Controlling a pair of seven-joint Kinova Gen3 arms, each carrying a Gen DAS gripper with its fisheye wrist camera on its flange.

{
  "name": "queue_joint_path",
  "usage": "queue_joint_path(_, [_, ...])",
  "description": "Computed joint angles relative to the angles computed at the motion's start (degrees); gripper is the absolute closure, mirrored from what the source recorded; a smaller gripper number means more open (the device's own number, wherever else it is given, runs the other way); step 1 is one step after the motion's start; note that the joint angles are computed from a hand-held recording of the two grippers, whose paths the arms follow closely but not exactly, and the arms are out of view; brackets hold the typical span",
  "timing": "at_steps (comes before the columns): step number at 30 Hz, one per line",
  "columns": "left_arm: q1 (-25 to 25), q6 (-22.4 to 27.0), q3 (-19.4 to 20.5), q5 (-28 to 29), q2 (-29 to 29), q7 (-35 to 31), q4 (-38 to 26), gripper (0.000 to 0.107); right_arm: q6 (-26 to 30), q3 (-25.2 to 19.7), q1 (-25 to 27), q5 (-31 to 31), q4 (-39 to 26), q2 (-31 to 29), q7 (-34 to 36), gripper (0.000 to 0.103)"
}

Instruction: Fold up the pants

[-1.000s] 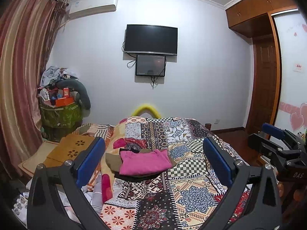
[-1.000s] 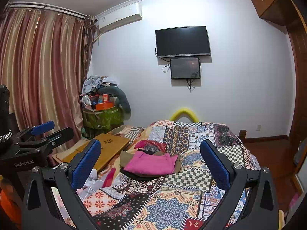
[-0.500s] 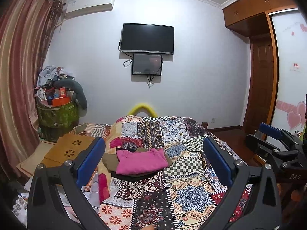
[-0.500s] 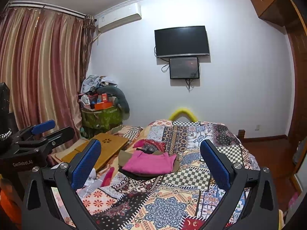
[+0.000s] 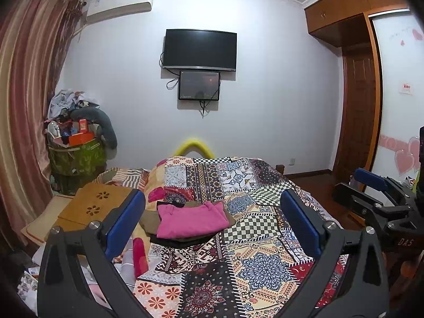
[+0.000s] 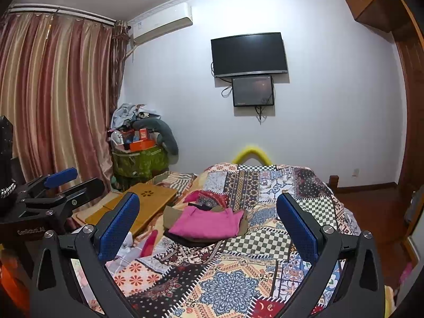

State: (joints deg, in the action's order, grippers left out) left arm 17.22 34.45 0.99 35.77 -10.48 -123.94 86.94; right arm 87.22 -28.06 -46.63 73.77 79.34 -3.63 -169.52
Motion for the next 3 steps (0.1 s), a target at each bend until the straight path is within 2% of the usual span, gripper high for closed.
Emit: queue_joint_path(3, [-0.28,-0.3,0.46,-0.83,0.46,0.59,-0.21,0.005,-0.14,0.15,0.11,-0.23,0.23,-0.09,-0.23,0.0])
